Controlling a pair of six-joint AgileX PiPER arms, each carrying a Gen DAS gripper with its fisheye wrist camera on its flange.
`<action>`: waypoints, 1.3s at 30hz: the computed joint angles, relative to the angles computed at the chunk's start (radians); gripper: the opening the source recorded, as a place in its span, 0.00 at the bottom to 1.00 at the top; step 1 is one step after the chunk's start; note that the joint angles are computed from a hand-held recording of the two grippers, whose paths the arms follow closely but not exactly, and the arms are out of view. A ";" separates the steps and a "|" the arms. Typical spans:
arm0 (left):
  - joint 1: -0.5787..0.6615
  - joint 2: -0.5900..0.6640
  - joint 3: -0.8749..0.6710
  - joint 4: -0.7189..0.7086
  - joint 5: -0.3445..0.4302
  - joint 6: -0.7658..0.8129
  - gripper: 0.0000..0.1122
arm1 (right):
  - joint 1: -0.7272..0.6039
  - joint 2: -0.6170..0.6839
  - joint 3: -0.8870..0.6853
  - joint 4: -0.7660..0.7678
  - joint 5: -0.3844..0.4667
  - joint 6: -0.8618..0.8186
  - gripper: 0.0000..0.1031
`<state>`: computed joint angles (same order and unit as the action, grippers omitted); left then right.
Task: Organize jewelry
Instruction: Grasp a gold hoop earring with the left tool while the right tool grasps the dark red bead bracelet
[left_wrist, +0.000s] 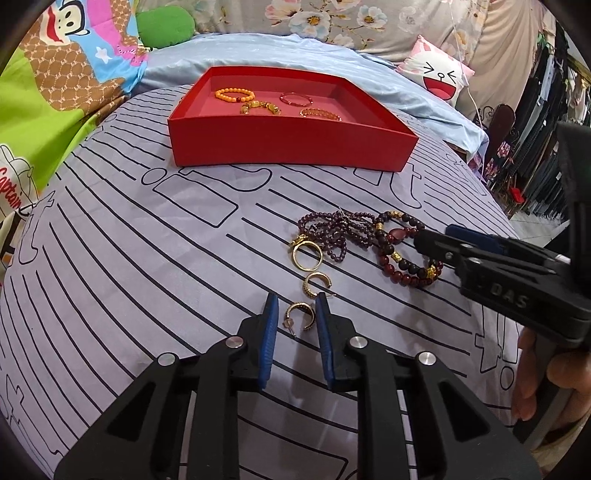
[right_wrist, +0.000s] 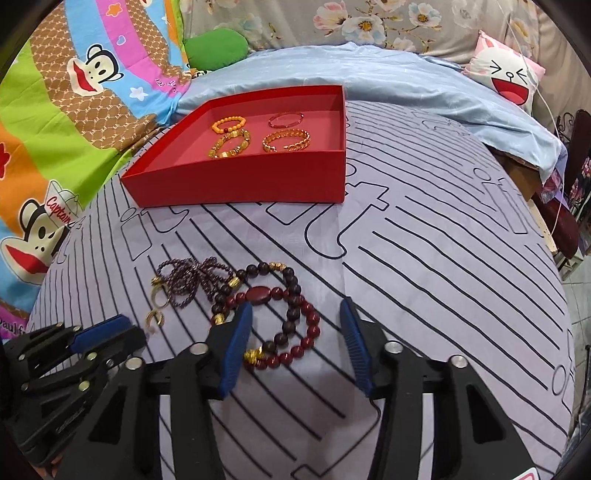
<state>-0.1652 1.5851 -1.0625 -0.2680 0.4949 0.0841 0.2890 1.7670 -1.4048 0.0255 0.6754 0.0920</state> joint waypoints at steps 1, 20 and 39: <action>0.002 0.001 -0.002 0.000 0.001 0.000 0.18 | -0.002 0.007 -0.006 0.005 0.003 -0.004 0.37; 0.031 0.045 -0.067 -0.052 0.030 0.011 0.18 | -0.007 0.095 -0.110 0.045 0.025 -0.034 0.10; -0.005 0.134 -0.160 0.013 0.015 -0.012 0.08 | -0.019 0.066 -0.072 0.079 0.022 -0.057 0.07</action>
